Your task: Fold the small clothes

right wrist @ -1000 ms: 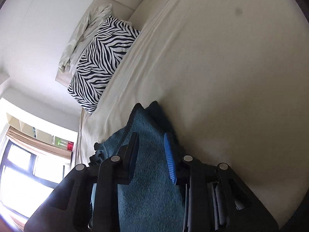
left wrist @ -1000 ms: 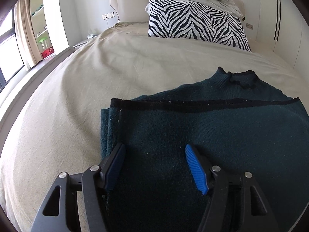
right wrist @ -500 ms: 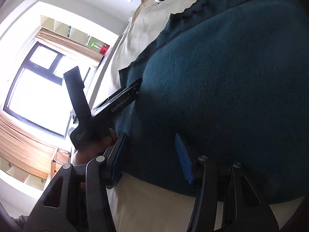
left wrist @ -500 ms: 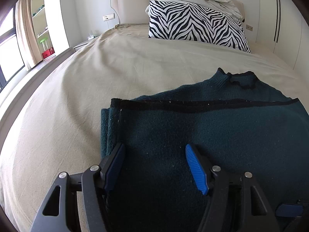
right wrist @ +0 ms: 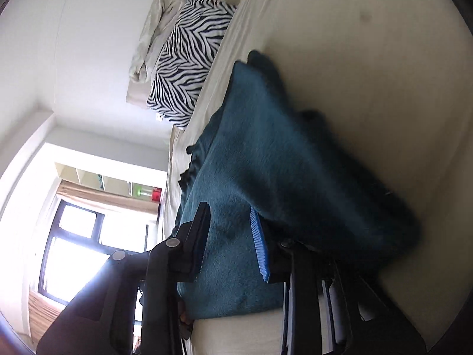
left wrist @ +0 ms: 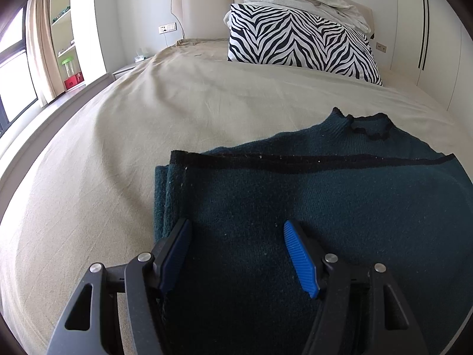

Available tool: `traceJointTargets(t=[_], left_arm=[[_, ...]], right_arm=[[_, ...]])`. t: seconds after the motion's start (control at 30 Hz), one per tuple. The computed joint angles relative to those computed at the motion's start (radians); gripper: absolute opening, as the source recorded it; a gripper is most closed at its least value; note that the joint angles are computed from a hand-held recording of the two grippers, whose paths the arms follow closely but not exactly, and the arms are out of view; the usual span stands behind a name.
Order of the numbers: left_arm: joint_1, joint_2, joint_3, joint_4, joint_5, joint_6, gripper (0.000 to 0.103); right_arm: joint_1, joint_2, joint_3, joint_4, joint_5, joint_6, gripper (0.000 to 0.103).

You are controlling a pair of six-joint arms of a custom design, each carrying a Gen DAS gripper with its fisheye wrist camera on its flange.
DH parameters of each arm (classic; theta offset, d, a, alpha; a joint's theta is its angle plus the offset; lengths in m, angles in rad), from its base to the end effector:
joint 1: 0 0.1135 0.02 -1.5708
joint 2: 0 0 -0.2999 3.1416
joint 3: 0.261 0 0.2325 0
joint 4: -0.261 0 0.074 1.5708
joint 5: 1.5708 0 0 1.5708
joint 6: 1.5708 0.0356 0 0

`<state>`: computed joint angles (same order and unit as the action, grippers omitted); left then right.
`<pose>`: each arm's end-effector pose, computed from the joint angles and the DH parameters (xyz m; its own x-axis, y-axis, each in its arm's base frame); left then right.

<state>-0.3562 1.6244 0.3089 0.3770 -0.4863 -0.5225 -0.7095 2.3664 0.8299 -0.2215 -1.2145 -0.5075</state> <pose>0.2056 -0.0587 0.1257 -0.6798 -0.2178 -0.7003 -0.3345 0.9419 0.0318 0.2386 -0.1609 0.0160 -0.8262 0.4860 -0.2849 -0.0480 0.4431 0.8952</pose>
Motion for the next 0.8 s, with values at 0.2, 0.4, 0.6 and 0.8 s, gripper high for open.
traceJointTargets(t=[0.2, 0.4, 0.6, 0.8], left_arm=[[0.001, -0.175, 0.024, -0.212, 0.085, -0.117, 0.067], [-0.339, -0.298, -0.047, -0.175, 0.089, -0.482, 0.065], [-0.55, -0.068, 0.027, -0.165, -0.063, -0.568, 0.067], [-0.52, -0.288, -0.171, -0.104, -0.012, -0.539, 0.044]], right_arm=[[-0.141, 0.115, 0.188, -0.277, -0.056, -0.156, 0.023], [-0.107, 0.047, 0.025, 0.034, -0.052, -0.053, 0.025], [-0.075, -0.033, -0.072, 0.095, 0.007, -0.01, 0.027], [-0.108, -0.059, -0.127, -0.012, 0.071, -0.189, 0.027]])
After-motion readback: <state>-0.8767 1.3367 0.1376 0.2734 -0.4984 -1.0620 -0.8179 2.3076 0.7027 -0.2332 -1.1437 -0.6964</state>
